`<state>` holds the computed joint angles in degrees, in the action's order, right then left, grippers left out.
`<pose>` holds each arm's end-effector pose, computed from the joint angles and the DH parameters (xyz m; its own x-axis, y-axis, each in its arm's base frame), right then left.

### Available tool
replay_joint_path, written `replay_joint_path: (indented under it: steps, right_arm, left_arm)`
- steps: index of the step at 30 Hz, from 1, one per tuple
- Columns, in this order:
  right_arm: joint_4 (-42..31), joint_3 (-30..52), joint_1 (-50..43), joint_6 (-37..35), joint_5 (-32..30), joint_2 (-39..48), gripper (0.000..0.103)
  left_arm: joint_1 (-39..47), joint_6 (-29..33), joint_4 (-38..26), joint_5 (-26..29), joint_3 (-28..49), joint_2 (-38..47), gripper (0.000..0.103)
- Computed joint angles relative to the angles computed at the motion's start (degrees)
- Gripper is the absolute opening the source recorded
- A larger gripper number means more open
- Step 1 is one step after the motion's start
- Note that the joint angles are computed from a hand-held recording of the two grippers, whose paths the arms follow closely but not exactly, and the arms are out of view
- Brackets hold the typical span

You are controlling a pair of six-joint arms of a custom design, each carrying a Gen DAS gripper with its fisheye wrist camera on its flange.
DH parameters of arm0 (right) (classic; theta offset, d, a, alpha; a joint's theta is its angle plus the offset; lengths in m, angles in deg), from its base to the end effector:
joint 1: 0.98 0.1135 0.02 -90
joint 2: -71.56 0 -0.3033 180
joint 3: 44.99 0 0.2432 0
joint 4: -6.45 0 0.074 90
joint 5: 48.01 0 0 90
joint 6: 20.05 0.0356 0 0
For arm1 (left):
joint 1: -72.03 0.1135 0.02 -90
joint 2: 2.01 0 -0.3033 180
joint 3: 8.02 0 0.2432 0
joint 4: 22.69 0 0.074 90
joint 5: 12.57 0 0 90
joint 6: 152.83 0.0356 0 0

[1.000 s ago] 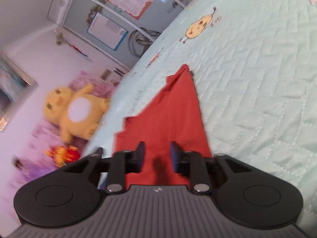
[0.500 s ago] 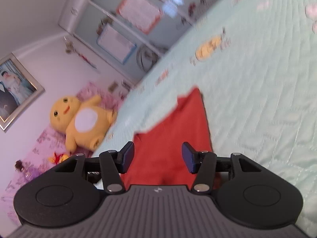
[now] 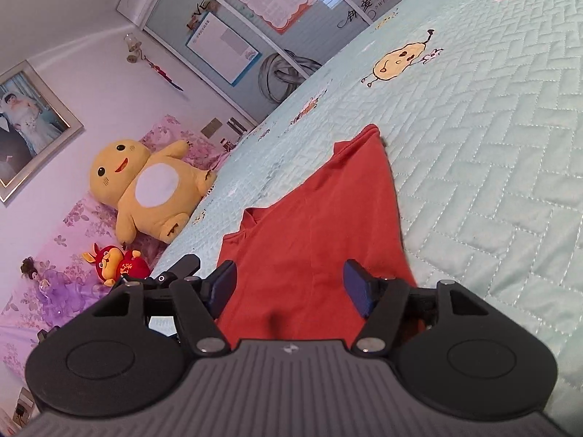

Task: Fold clothes

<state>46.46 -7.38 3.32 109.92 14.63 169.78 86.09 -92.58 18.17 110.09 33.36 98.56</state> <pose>0.2796 0.0374 0.1646 -0.5872 0.5280 -0.6135 -0.1544 0.6710 0.7252 0.2946 0.0540 0.1701 -0.4100 -0.5333 -0.7399 0.1025 0.7792 -0.6184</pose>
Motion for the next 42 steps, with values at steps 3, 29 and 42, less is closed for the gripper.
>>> replay_joint_path:
  steps: [3, 29, 42]
  right_arm:
    - [-1.6, 0.6, 0.5, -0.5, 0.7, -0.7, 0.065]
    - [-32.5, 10.6, 21.2, -25.6, 33.5, -8.8, 0.085]
    - [-26.1, 7.3, 16.0, -19.7, 23.8, -9.5, 0.088]
  left_arm:
    - [-0.1, 0.2, -0.4, -0.2, 0.1, -0.1, 0.092]
    - [-17.1, 20.6, -24.4, -38.3, 6.8, -7.0, 0.102]
    - [-14.7, 12.3, -18.8, -37.9, 3.5, -8.1, 0.102]
